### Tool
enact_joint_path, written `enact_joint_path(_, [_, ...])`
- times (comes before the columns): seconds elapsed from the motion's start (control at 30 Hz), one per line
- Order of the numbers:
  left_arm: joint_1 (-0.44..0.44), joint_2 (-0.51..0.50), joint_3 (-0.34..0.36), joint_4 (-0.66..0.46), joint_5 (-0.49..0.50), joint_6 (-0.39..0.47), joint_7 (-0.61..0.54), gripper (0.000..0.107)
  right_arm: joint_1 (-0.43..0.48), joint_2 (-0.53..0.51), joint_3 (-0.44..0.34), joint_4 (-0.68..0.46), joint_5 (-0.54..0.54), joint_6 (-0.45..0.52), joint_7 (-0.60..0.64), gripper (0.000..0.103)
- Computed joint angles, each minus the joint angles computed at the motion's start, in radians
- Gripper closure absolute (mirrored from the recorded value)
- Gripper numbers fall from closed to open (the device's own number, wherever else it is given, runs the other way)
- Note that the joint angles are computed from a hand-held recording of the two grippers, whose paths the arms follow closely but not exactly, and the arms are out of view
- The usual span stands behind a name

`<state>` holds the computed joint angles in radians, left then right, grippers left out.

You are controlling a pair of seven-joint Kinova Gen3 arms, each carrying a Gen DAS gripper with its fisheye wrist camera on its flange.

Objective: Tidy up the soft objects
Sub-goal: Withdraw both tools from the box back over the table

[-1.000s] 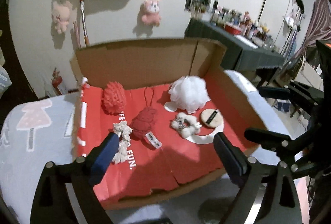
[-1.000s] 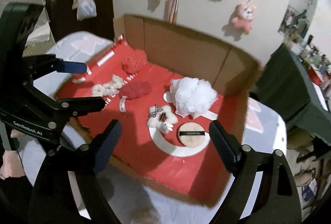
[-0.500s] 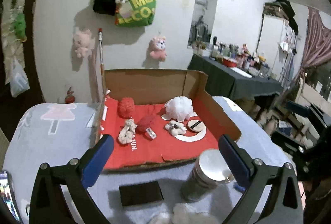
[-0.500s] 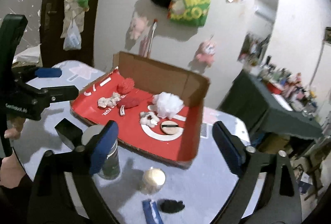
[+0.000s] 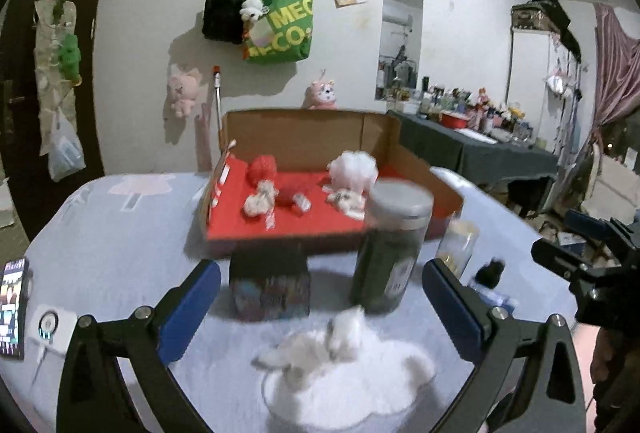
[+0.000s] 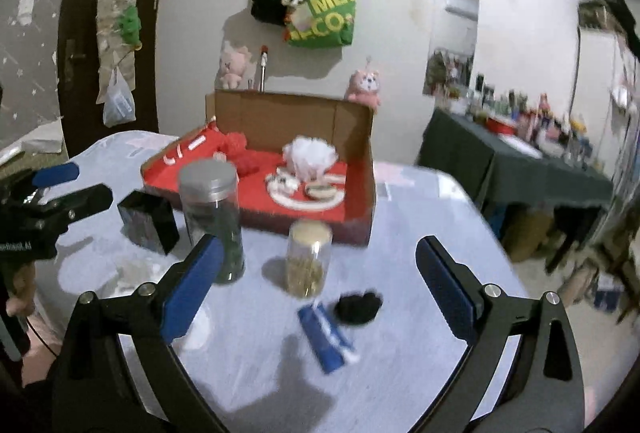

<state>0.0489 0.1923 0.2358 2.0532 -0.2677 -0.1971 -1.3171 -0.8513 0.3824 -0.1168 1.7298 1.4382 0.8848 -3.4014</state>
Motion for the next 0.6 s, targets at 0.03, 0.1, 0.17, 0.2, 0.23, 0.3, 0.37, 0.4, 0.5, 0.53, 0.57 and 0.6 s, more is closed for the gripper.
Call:
enact_joint_path(0.03, [0.028, 0.009, -0.028, 0.013, 0.024, -0.012, -0.027, 0.005, 0.001, 0.004, -0.001, 0.017, 0.005, -0.010, -0.035, 0.004])
enact_joint_path(0.1, [0.067, 0.029, -0.064, 0.026, 0.055, -0.016, -0.065, 0.005, 0.005, 0.022, -0.001, 0.039, 0.012, -0.020, -0.082, 0.004])
enact_joint_path(0.17, [0.102, 0.049, -0.099, 0.030, 0.102, -0.015, -0.107, 0.005, 0.011, 0.048, 0.000, 0.043, -0.007, -0.025, -0.092, 0.004])
enact_joint_path(0.2, [0.097, 0.063, -0.093, 0.023, 0.106, -0.001, -0.112, 0.005, 0.015, 0.055, 0.003, 0.047, -0.012, -0.037, -0.098, 0.004])
enact_joint_path(0.23, [0.086, 0.066, -0.084, 0.030, 0.109, -0.001, -0.115, 0.005, 0.025, 0.063, 0.004, 0.051, -0.018, -0.062, -0.104, 0.004])
enact_joint_path(0.3, [0.057, 0.087, -0.056, 0.020, 0.105, 0.016, -0.110, 0.005, 0.039, 0.080, 0.012, 0.052, -0.038, -0.097, -0.109, 0.004])
enact_joint_path(0.37, [0.048, 0.101, -0.053, 0.014, 0.111, 0.026, -0.118, 0.005, 0.044, 0.091, 0.025, 0.059, -0.038, -0.125, -0.123, 0.004])
enact_joint_path(0.4, [0.048, 0.104, -0.054, 0.012, 0.117, 0.030, -0.123, 0.005, 0.048, 0.096, 0.031, 0.060, -0.040, -0.134, -0.128, 0.004])
enact_joint_path(0.5, [0.036, 0.119, -0.047, 0.002, 0.123, 0.042, -0.135, 0.005, 0.061, 0.100, 0.045, 0.070, -0.037, -0.173, -0.145, 0.004])
enact_joint_path(0.53, [0.029, 0.126, -0.042, -0.006, 0.123, 0.053, -0.139, 0.006, 0.067, 0.102, 0.048, 0.071, -0.041, -0.184, -0.145, 0.004])
enact_joint_path(0.57, [0.021, 0.131, -0.037, -0.014, 0.124, 0.061, -0.143, 0.008, 0.071, 0.102, 0.051, 0.072, -0.041, -0.194, -0.145, 0.004])
enact_joint_path(0.6, [0.007, 0.139, -0.025, -0.023, 0.122, 0.074, -0.145, 0.009, 0.080, 0.102, 0.055, 0.076, -0.039, -0.211, -0.148, 0.004])
